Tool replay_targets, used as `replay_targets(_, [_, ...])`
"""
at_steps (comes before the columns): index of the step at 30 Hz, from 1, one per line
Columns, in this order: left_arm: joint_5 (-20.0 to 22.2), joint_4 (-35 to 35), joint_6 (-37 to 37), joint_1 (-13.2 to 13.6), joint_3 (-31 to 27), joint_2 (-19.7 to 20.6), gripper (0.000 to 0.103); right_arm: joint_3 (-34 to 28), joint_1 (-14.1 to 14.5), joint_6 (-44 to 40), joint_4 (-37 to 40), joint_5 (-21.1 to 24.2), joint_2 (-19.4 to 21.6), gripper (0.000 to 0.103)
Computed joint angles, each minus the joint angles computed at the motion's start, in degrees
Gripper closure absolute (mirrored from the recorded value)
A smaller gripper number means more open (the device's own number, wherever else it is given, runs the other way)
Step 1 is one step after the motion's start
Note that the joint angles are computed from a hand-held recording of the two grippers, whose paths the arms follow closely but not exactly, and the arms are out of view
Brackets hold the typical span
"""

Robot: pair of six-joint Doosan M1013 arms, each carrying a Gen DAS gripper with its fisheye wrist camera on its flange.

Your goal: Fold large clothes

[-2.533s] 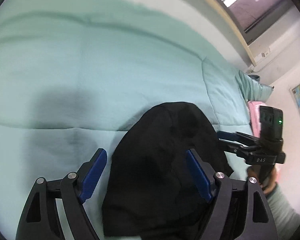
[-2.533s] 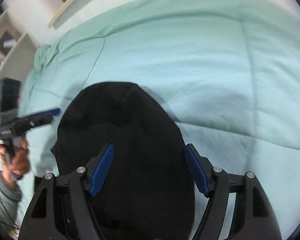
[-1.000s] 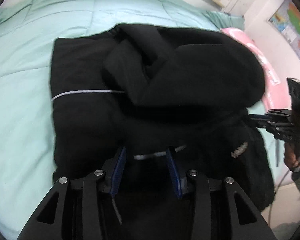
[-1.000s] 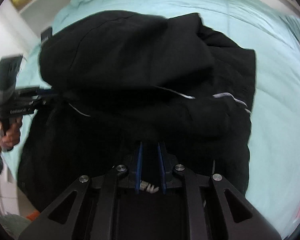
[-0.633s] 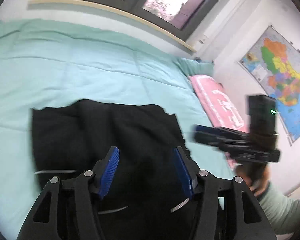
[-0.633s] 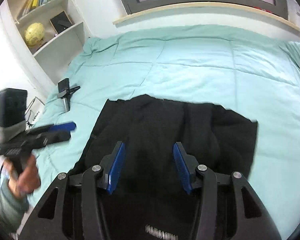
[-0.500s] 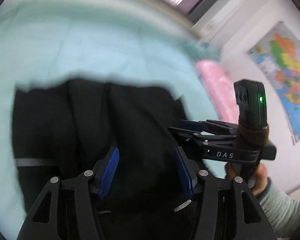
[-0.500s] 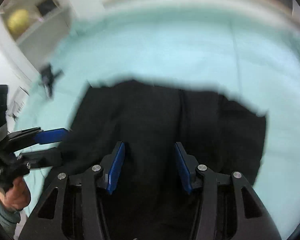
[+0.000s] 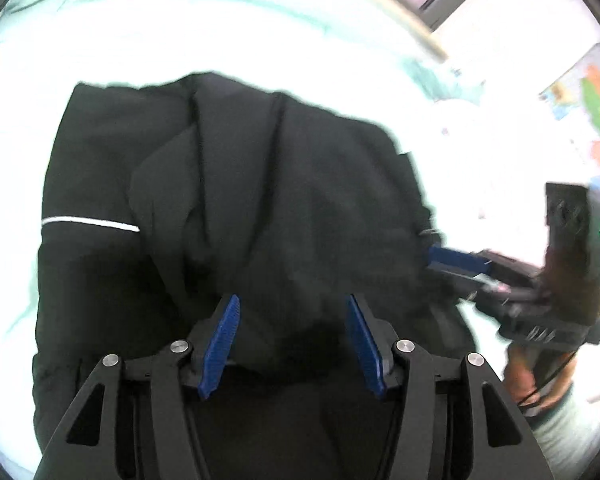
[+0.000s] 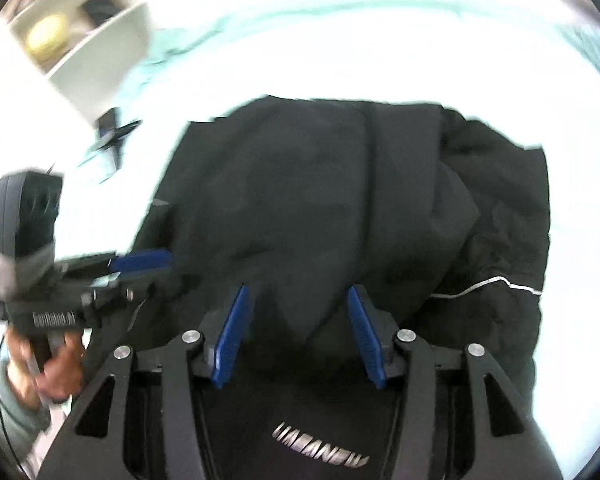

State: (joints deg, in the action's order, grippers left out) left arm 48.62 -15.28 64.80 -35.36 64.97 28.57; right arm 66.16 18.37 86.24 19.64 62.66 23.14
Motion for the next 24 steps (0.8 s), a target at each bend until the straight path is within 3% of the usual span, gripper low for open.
replay_targets(3, [-1.57,-4.65,3.36,0.09,1.79,-1.06,0.046,1.28,1.3,-1.47,-0.67,-0.34,-1.02,0.039])
replay_targets(5, [2.47,-2.55,1.12,-0.19,-0.02,1.03,0.046,0.71,2.47,0.42,-4.58,2.04,0.59,0.039])
replay_targets(7, [10.27,-0.47,-3.11,0.44,-4.34,5.84,0.046,0.0,2.99,2.84,-6.45,5.03,2.94,0.046])
replay_targets(9, [10.78,-1.32,-4.81,0.7,-4.07,6.51,0.046,0.57,2.51,4.31,-5.03,5.61,3.87,0.046])
replay_targets(12, [12.04,2.79,-5.91,-0.58,-5.84,6.34,0.046,1.48,2.22,6.65,-3.72,4.56,2.95,0.046])
replay_targets(16, [7.95,-1.35,-3.83,-0.2,1.1,0.21,0.046,4.38,1.19,6.07,0.07,3.18,-0.45,0.045])
replay_targets(18, [7.49,0.34,-4.39,-0.24,3.9,-2.77,0.046,6.79,0.53,5.46,0.16,1.92,-3.21,0.045])
replay_targets(22, [7.52,5.53,-10.9,-0.12,12.32,-10.79,0.046,9.86,-1.09,8.57,-1.47,2.81,-7.22,0.045])
replay_targets(24, [5.92,4.78,-13.76,1.6,18.68,-15.1,0.046,11.35,-2.29,10.16,-1.86,3.2,-8.86,0.045])
